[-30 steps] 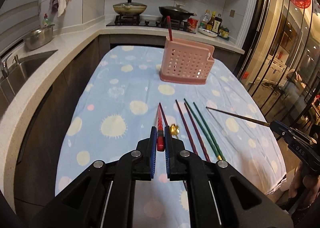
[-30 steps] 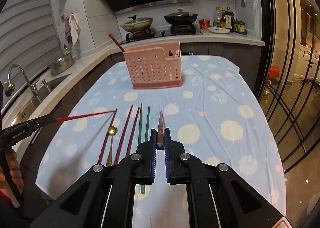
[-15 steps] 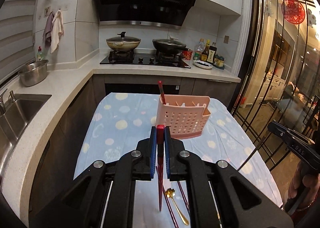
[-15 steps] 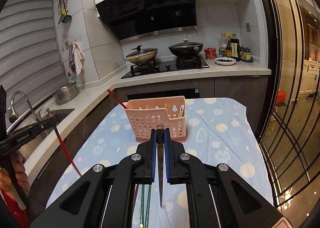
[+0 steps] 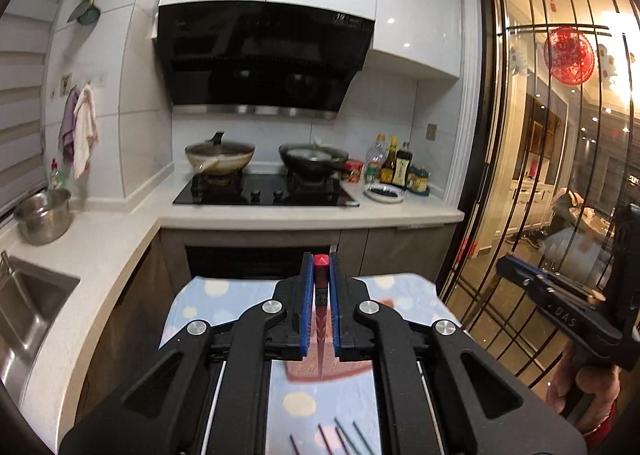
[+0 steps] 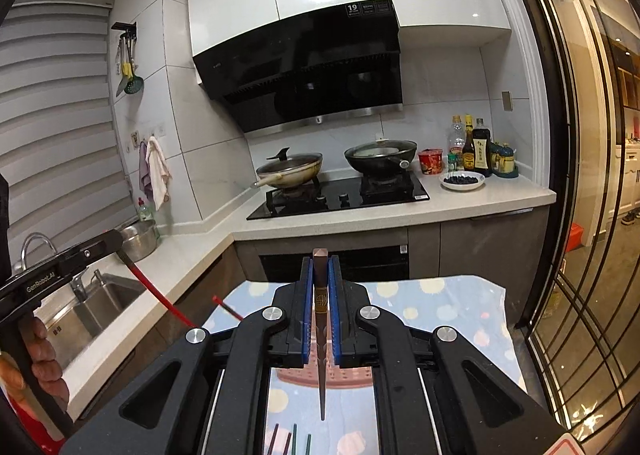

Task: Organize utensils
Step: 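Lift both chopsticks into the pink caddy and open both tools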

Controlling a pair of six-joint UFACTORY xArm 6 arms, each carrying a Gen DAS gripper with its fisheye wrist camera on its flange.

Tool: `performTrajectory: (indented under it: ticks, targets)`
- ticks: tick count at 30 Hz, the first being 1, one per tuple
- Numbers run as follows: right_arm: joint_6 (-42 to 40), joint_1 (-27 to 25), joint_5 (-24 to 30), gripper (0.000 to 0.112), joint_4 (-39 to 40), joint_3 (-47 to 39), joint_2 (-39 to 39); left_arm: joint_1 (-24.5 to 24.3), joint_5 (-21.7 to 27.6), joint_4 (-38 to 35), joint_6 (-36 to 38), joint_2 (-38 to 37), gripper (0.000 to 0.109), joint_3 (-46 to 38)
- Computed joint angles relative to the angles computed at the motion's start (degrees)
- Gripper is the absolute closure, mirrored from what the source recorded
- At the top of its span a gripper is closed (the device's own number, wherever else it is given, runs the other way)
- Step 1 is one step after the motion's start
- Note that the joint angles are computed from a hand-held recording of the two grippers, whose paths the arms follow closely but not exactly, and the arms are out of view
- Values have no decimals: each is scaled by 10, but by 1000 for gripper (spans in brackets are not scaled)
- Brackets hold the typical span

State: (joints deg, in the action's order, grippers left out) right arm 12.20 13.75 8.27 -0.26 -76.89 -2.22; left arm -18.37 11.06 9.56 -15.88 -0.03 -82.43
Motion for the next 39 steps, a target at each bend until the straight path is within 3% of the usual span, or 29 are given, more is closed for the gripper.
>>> performTrajectory:
  ticks: [10, 19, 31, 39]
  targets:
    - [12, -8, 61, 105, -11, -256, 169, -11, 57, 19, 18, 158, 101, -248]
    - [-9, -11, 124, 105, 15, -405, 283, -12, 117, -39, 62, 267, 101, -390]
    - [-27, -8, 170, 105, 30, -437, 342, -5, 169, -68, 78, 334, 101, -462]
    - [-19, -7, 158, 105, 28, -384, 333, -1, 188, -58, 62, 348, 101, -467]
